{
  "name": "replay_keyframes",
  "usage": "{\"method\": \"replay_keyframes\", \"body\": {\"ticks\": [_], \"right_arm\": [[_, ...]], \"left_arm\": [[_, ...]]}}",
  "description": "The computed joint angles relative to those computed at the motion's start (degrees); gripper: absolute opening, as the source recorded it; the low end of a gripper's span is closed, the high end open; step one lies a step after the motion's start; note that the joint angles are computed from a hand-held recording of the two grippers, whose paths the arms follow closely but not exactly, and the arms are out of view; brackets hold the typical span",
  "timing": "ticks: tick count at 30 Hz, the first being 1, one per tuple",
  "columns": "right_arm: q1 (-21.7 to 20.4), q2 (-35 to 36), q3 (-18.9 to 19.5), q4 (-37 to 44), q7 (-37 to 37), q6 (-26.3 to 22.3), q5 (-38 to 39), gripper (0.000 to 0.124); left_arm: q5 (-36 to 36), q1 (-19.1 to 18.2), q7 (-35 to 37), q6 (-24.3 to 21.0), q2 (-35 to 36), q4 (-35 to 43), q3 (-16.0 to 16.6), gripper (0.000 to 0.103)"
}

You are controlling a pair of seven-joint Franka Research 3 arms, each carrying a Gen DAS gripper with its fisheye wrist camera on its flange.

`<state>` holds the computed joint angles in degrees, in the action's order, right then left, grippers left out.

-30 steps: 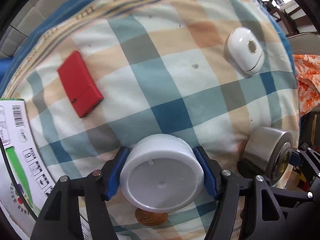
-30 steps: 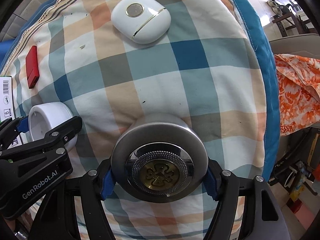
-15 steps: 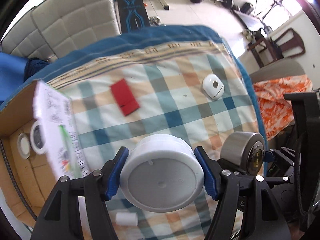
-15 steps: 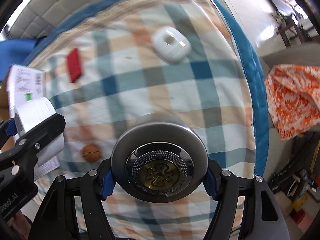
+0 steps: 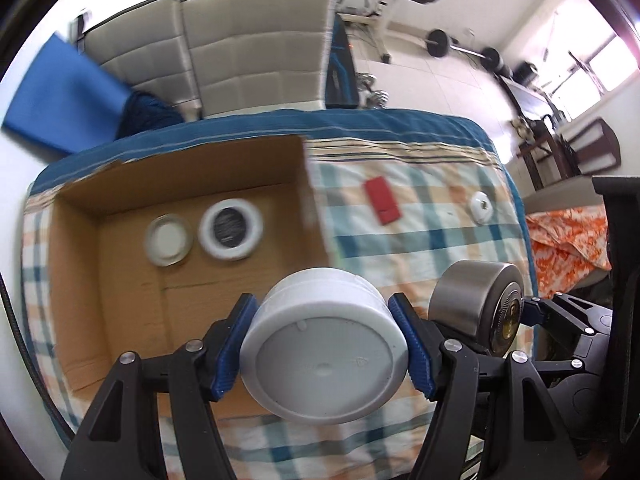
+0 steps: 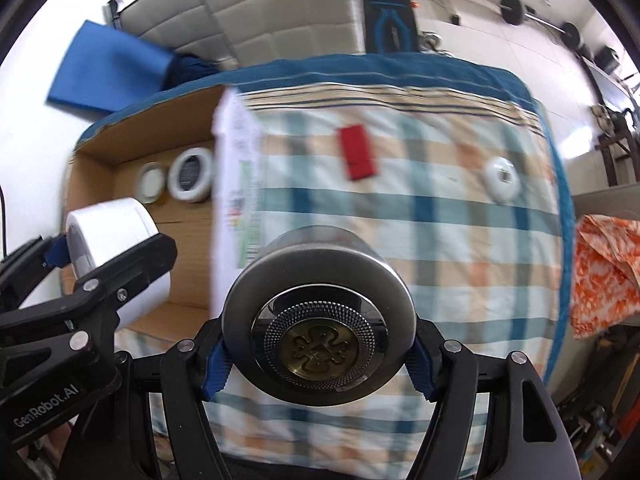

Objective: Organize rigid objects
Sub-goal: 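Carry the white container and silver tin with both grippers into the box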

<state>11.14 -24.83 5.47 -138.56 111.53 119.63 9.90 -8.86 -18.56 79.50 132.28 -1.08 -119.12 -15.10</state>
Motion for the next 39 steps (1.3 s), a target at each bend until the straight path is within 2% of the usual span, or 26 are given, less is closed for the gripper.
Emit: {"method": "replay_keyframes", "body": {"ticks": [9, 20, 24, 31, 35, 39], "right_arm": [[5.4, 7.7, 3.5, 6.8, 4.5, 2.3, 1.4, 0.072], [8.6, 14.6, 3.5, 10.6, 9.6, 4.1, -0.4, 0.073], [9.3, 18.8, 3.1, 12.3, 10.3, 5.5, -0.5, 0.073], [10.6, 29.5, 1.9, 17.1, 11.1, 6.7, 0.3, 0.073], [11.4, 35.3, 1.2, 20.9, 10.5, 5.7, 0.7, 0.073], [11.7, 39.5, 0.4, 24.2, 10.4, 4.0, 1.0, 0.073]], "left_arm": [[-0.8, 3.8, 3.5, -0.2, -6.7, -6.6, 4.2, 0.065], [-3.8, 6.9, 8.6, 0.1, -6.1, -8.7, 6.8, 0.065], [-3.9, 9.1, 9.8, -0.6, -2.1, -7.6, 7.3, 0.065], [-0.6, 12.9, 9.7, -3.9, 11.1, -0.5, 6.3, 0.065], [2.5, 13.8, 8.8, -5.9, 17.4, 4.0, 5.1, 0.065], [6.5, 13.7, 7.4, -6.0, 21.3, 7.0, 4.5, 0.065]]}}
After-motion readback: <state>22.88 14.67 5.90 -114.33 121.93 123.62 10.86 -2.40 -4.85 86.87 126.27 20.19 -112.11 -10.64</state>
